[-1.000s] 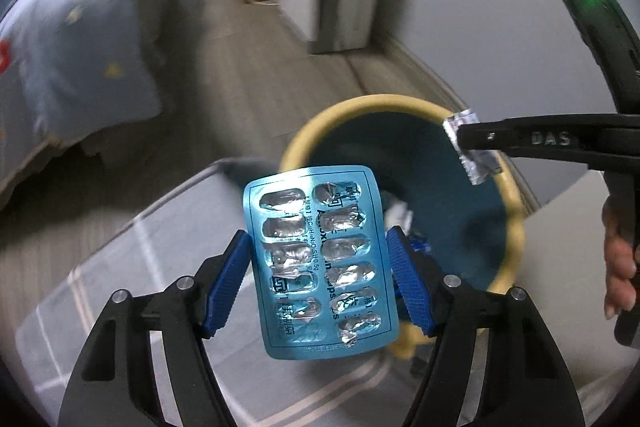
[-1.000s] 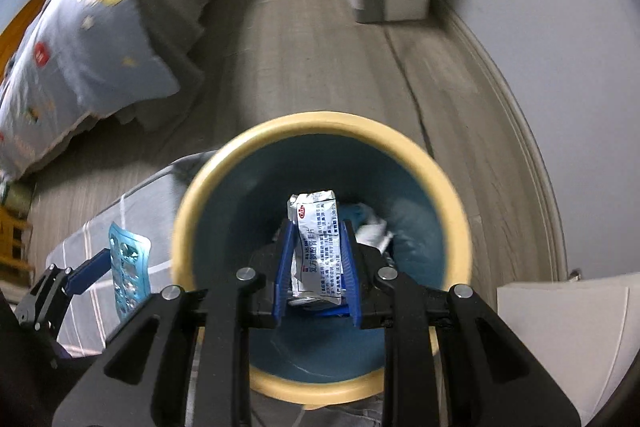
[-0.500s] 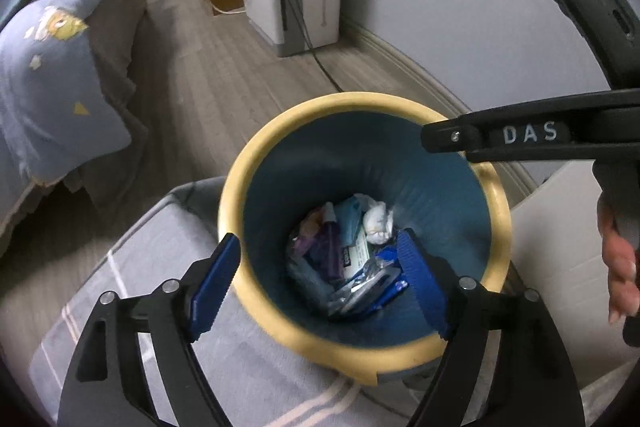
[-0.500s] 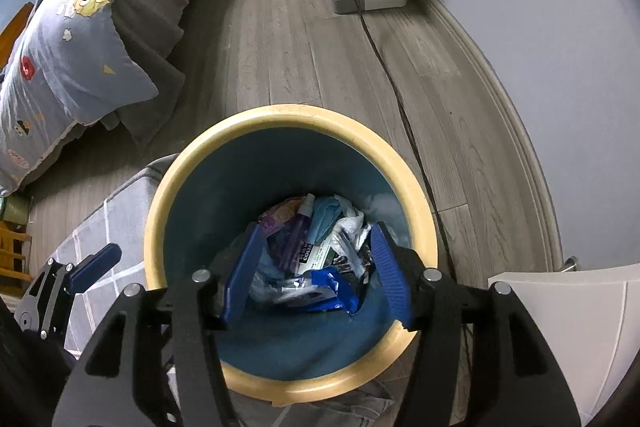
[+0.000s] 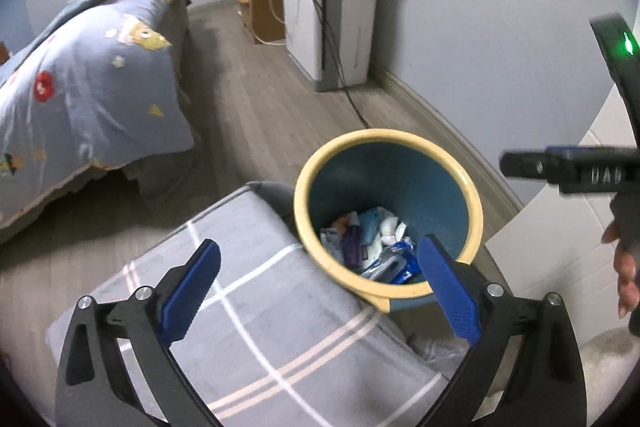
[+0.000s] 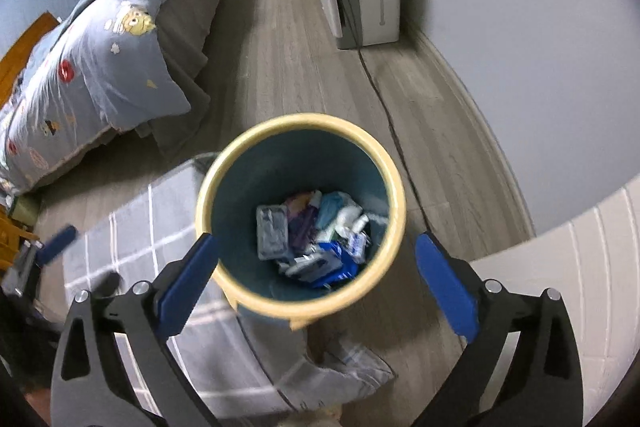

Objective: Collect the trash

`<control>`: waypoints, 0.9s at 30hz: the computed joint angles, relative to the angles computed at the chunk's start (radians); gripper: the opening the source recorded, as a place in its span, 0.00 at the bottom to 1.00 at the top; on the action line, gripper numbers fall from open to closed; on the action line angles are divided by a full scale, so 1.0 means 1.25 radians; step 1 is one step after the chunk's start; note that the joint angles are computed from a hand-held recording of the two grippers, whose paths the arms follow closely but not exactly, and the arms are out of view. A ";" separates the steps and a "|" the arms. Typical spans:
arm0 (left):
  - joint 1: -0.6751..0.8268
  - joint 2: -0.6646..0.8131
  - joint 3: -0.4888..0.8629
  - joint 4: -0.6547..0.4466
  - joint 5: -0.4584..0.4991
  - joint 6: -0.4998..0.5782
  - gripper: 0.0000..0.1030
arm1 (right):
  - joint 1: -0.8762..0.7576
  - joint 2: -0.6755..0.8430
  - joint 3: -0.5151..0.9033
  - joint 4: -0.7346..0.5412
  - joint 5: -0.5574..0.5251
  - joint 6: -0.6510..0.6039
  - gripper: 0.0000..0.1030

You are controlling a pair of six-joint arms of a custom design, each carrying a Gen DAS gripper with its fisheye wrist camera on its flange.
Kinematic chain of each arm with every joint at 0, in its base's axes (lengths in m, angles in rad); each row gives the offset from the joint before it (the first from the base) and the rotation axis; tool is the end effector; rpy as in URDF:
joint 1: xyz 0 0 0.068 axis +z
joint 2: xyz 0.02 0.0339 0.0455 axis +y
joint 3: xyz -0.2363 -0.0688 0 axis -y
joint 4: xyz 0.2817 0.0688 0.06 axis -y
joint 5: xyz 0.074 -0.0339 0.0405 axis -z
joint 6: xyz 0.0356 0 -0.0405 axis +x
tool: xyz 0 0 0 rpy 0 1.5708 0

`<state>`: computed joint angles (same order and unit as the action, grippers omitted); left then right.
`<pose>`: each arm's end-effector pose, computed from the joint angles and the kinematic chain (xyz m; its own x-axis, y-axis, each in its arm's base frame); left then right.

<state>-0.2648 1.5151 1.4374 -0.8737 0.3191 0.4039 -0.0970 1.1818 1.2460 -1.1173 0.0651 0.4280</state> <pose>0.3396 -0.1037 0.2996 -0.5559 0.5374 -0.6342 0.6990 0.7151 -0.0067 0.2604 -0.0277 0.3149 -0.7335 0.4875 -0.4737 0.4760 0.8658 0.1540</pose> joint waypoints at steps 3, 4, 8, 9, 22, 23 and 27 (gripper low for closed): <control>0.020 -0.037 -0.015 -0.011 0.003 -0.025 0.95 | 0.040 -0.061 -0.038 -0.025 0.053 0.023 0.94; 0.026 -0.057 -0.032 -0.003 0.007 -0.039 0.95 | 0.058 -0.089 -0.060 -0.033 0.072 0.039 0.94; 0.008 -0.082 -0.063 0.000 -0.035 -0.027 0.95 | 0.109 -0.156 -0.135 -0.038 0.120 0.084 0.94; 0.000 -0.086 -0.074 0.008 -0.055 -0.019 0.95 | 0.115 -0.155 -0.135 -0.036 0.123 0.082 0.94; -0.007 -0.052 -0.090 0.038 -0.043 -0.006 0.95 | 0.111 -0.166 -0.148 -0.007 0.139 0.094 0.94; -0.006 -0.054 -0.091 0.039 -0.044 -0.003 0.95 | 0.111 -0.169 -0.149 -0.008 0.144 0.097 0.94; -0.010 -0.061 -0.100 0.047 -0.054 0.001 0.95 | 0.118 -0.170 -0.147 -0.012 0.160 0.110 0.94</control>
<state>-0.2770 1.4387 1.3128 -0.8147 0.2520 0.4051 0.0506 0.9690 1.0621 -1.1329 0.2656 0.5660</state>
